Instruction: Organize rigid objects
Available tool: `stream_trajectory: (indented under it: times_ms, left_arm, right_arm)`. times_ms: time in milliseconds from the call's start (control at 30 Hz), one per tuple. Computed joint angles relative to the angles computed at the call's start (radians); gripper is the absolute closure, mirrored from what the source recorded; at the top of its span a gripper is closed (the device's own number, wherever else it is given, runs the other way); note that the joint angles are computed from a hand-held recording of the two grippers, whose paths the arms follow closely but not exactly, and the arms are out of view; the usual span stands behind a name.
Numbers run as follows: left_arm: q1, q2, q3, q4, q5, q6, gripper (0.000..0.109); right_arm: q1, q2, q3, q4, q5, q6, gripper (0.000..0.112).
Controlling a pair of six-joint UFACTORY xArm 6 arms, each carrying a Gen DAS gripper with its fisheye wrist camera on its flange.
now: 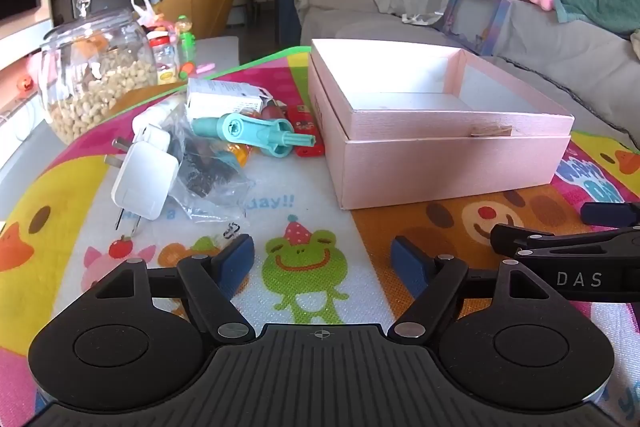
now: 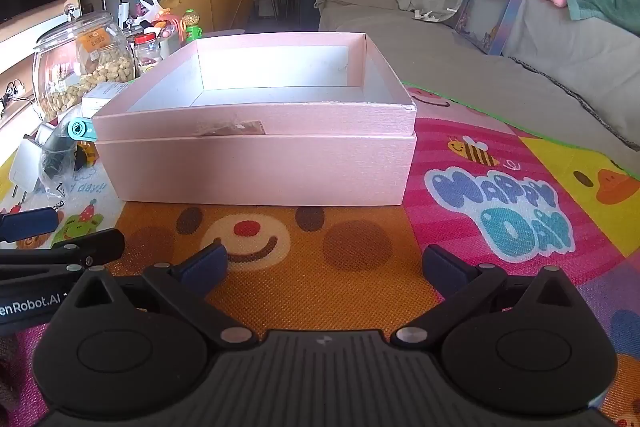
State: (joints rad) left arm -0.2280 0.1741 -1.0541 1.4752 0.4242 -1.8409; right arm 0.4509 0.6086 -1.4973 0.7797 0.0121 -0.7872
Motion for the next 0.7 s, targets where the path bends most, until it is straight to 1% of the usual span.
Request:
stream_trajectory:
  times_ms: [67, 700]
  left_arm:
    - [-0.005, 0.004, 0.002, 0.012, 0.004, -0.016, 0.028]
    - [-0.001, 0.012, -0.004, 0.021, 0.002, -0.020, 0.028]
  right_arm:
    - [0.000, 0.000, 0.000, 0.001, 0.000, -0.001, 0.009]
    - [0.000, 0.001, 0.000, -0.001, 0.000, 0.001, 0.009]
